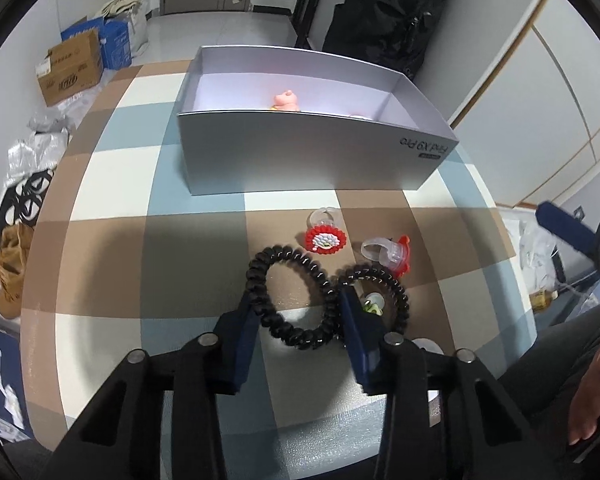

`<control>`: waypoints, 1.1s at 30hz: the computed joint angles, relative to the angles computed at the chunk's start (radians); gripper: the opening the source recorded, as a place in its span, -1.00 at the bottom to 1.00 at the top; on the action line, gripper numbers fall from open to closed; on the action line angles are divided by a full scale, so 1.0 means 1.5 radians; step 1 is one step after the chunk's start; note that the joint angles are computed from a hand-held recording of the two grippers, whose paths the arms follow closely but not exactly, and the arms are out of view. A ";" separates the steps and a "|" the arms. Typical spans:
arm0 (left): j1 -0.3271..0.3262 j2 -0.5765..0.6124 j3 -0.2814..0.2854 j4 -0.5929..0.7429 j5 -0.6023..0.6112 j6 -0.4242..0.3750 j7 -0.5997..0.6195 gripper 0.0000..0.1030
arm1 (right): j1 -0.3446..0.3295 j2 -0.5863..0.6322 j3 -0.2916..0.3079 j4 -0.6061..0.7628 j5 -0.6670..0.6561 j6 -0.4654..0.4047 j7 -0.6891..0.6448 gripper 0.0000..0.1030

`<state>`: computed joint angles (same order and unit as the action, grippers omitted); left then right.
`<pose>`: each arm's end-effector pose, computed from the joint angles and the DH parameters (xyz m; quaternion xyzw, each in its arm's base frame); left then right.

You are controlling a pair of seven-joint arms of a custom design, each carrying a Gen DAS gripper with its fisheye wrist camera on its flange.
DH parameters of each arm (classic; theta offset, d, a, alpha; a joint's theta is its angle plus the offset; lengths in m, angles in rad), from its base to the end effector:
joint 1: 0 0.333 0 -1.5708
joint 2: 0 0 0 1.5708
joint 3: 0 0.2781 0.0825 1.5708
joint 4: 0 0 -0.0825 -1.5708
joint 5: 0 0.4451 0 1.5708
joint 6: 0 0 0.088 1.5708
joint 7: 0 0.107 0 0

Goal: Organize jewelry
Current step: 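Move both grippers back to the black bead bracelets on the table, then grasp a black bead bracelet with the left gripper while the right gripper grasps the other bracelet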

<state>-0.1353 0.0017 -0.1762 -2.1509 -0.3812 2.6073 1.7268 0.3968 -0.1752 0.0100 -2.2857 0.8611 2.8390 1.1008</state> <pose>0.5977 -0.1841 0.3766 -0.6181 0.7428 -0.2532 0.0444 0.5525 0.1951 0.4265 -0.6872 0.5970 -0.0601 0.4094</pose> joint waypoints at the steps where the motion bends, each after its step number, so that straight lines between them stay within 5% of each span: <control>1: 0.001 0.000 0.001 0.001 -0.014 -0.002 0.008 -0.50 | -0.001 0.000 0.000 0.000 -0.002 -0.001 0.002 0.97; 2: 0.002 -0.001 0.002 0.002 -0.034 -0.006 0.019 -0.65 | -0.001 0.001 0.000 0.001 -0.002 -0.002 0.003 0.97; 12: 0.007 -0.004 0.009 0.005 -0.103 0.005 0.042 -0.88 | -0.005 0.007 0.004 0.003 -0.015 -0.011 0.012 0.97; 28: 0.001 -0.062 0.022 -0.029 -0.190 0.036 0.109 -0.90 | -0.009 0.030 0.018 0.011 -0.051 -0.047 0.042 0.97; 33: -0.017 -0.095 0.042 -0.051 -0.270 0.045 0.178 -0.90 | -0.012 0.051 0.029 0.026 -0.085 -0.073 0.050 0.87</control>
<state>-0.1610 -0.1412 -0.1130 -2.2273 -0.7864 2.6745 1.9933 0.3787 -0.0995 0.0542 -2.2464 0.7337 2.7288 1.1753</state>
